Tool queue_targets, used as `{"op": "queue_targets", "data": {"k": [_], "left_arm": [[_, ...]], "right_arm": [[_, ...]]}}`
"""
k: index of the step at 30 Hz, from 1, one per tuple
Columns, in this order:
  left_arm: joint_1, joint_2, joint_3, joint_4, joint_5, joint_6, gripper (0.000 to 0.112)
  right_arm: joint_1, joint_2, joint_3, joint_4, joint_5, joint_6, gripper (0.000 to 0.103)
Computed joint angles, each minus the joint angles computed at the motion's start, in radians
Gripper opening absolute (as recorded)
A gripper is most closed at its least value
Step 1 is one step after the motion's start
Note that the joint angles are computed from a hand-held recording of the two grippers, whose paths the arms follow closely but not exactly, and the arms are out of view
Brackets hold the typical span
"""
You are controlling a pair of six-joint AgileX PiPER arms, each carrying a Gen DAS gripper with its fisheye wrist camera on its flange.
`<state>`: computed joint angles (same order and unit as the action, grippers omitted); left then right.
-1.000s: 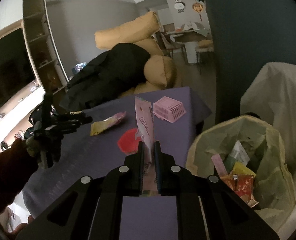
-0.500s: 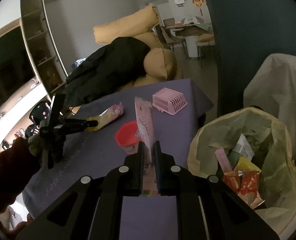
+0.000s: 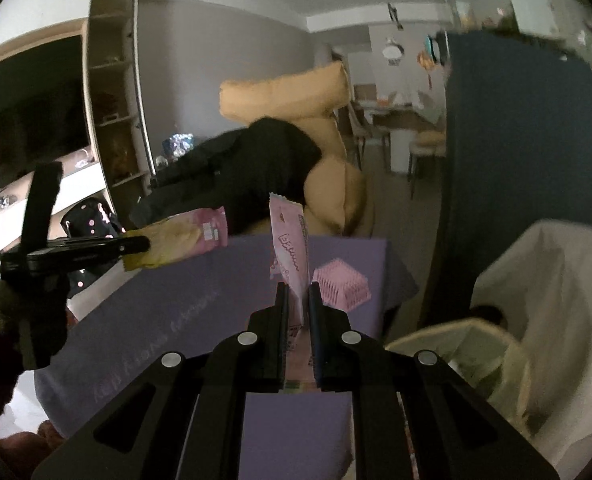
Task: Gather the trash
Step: 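Lift and carry both held wrappers over to the trash bag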
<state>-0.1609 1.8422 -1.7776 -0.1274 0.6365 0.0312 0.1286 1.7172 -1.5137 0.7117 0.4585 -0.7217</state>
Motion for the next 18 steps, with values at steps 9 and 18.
{"op": "queue_targets", "data": {"k": [9, 18], "left_arm": [[-0.210, -0.121, 0.047, 0.297, -0.076, -0.282, 0.009], [-0.360, 0.002, -0.108, 0.280, 0.012, -0.314, 0.009]], "right_arm": [[-0.103, -0.085, 0.032, 0.036, -0.002, -0.070, 0.011], [-0.262, -0.157, 0.131, 0.175, 0.005, -0.214, 0.011]]}}
